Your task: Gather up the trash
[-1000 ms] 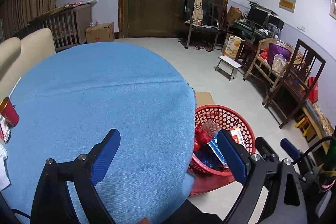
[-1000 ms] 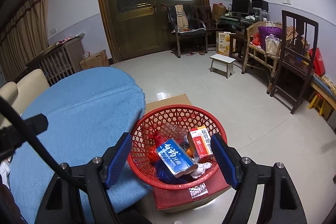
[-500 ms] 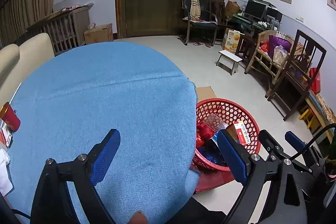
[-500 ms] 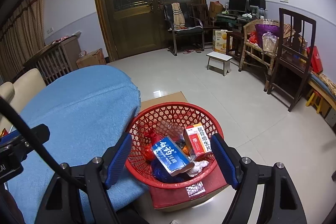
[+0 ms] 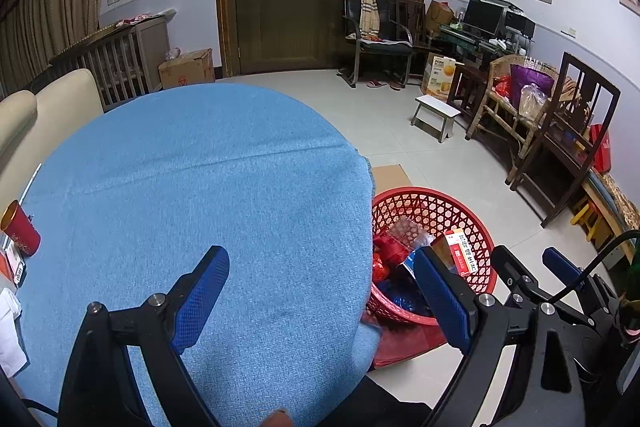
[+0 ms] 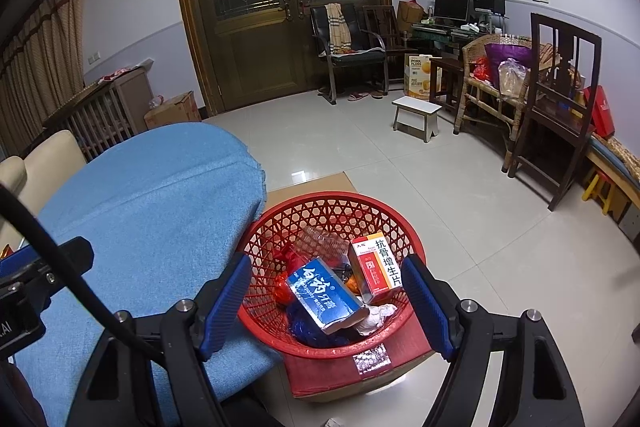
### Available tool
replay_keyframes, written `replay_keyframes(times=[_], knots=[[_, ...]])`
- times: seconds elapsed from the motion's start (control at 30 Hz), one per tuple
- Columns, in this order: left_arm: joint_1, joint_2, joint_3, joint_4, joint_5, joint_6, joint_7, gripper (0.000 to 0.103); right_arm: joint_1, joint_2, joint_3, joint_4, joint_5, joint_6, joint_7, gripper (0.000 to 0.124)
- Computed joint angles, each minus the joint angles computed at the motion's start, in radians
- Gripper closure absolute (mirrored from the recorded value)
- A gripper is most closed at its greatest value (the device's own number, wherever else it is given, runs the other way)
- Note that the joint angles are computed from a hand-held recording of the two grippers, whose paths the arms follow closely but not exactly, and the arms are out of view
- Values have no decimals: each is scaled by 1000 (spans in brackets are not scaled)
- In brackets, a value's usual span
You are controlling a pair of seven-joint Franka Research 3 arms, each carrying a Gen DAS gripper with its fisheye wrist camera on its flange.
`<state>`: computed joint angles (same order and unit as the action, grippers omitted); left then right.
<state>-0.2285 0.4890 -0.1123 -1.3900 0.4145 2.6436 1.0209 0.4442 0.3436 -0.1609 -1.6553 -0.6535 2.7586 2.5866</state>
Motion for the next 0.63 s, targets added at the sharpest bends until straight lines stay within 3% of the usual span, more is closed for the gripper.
replay_keyframes(times=[0.63], knots=[[2, 19, -11, 16, -12, -2, 56, 10, -4, 0, 4, 0, -1, -23, 6, 44]])
